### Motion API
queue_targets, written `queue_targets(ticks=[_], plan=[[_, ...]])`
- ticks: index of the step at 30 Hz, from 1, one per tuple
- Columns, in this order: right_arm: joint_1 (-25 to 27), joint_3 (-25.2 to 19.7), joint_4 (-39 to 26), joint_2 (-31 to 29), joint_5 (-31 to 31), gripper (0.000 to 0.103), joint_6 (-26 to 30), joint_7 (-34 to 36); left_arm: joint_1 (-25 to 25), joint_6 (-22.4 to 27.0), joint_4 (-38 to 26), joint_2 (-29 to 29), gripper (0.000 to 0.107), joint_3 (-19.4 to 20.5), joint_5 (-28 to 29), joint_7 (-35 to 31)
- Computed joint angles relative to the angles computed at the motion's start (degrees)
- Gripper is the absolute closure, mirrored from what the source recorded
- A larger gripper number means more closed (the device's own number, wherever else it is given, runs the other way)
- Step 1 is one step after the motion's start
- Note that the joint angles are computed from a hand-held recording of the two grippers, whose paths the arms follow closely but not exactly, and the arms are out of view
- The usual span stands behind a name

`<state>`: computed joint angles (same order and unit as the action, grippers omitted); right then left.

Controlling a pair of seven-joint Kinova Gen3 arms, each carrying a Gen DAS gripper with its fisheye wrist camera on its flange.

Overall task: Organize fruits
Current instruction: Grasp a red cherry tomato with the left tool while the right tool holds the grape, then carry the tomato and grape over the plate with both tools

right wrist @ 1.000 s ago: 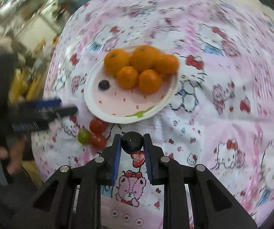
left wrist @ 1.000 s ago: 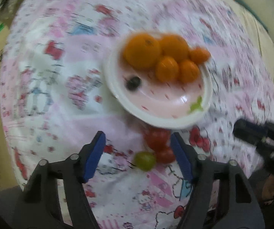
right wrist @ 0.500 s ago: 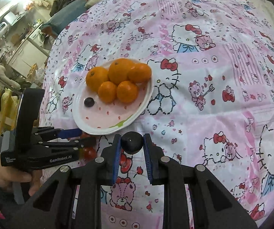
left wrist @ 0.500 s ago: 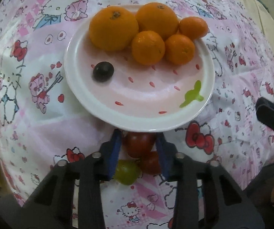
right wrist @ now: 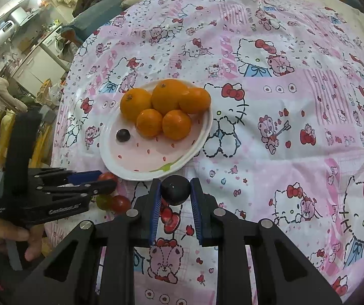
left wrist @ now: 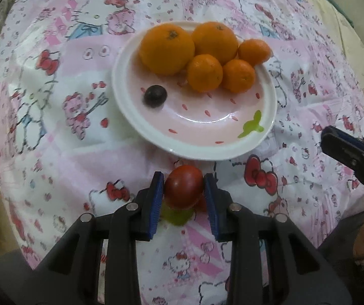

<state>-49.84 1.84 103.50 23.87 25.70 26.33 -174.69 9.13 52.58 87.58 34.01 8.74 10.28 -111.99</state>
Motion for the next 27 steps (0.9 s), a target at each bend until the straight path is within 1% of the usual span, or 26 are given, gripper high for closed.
queue_targets(ticks=[3,5,10,11,16,22,25,27], plan=[[-0.2,0.3,0.1,-0.1,0.3,0.079,-0.3,-0.5,-1.8,-1.4,1.7,-2.2,0.079,0.6,1.3,-1.9],[-0.5,0.8,0.3,-0.3,0.6,0.079,-0.3,-1.4,-2.8,-1.1,2.0,-3.3,0.079,1.1,2.2,-3.6],[-1.7,1.7,0.9,-1.0,2.3,0.079,-0.3,-4.2,-4.2,-2.4,4.3,-6.5,0.079,1.1,3.8,-6.6],[-1.8,1.7,0.9,-1.1,2.7,0.079,-0.2,-4.6,-3.6,-3.0,4.4,-6.5,0.079,0.9,3.9,-6.2],[-2.7,2.2,1.5,-1.9,5.4,0.079,-0.5,-7.9,-3.6,-3.9,4.4,-7.8,0.079,0.4,4.3,-6.3],[-2.4,2.6,3.2,-3.0,8.1,0.079,-2.4,-12.1,-3.3,-5.2,2.2,-7.5,0.080,-0.3,3.8,-4.7],[-0.6,1.9,3.4,-3.2,8.1,0.079,-4.1,-11.2,-2.1,-6.1,0.9,-6.6,0.080,-0.6,2.3,-3.8],[1.6,1.0,3.1,-2.9,6.8,0.079,-5.2,-8.6,-1.7,-5.8,-0.4,-5.6,0.080,-0.3,1.8,-3.5]])
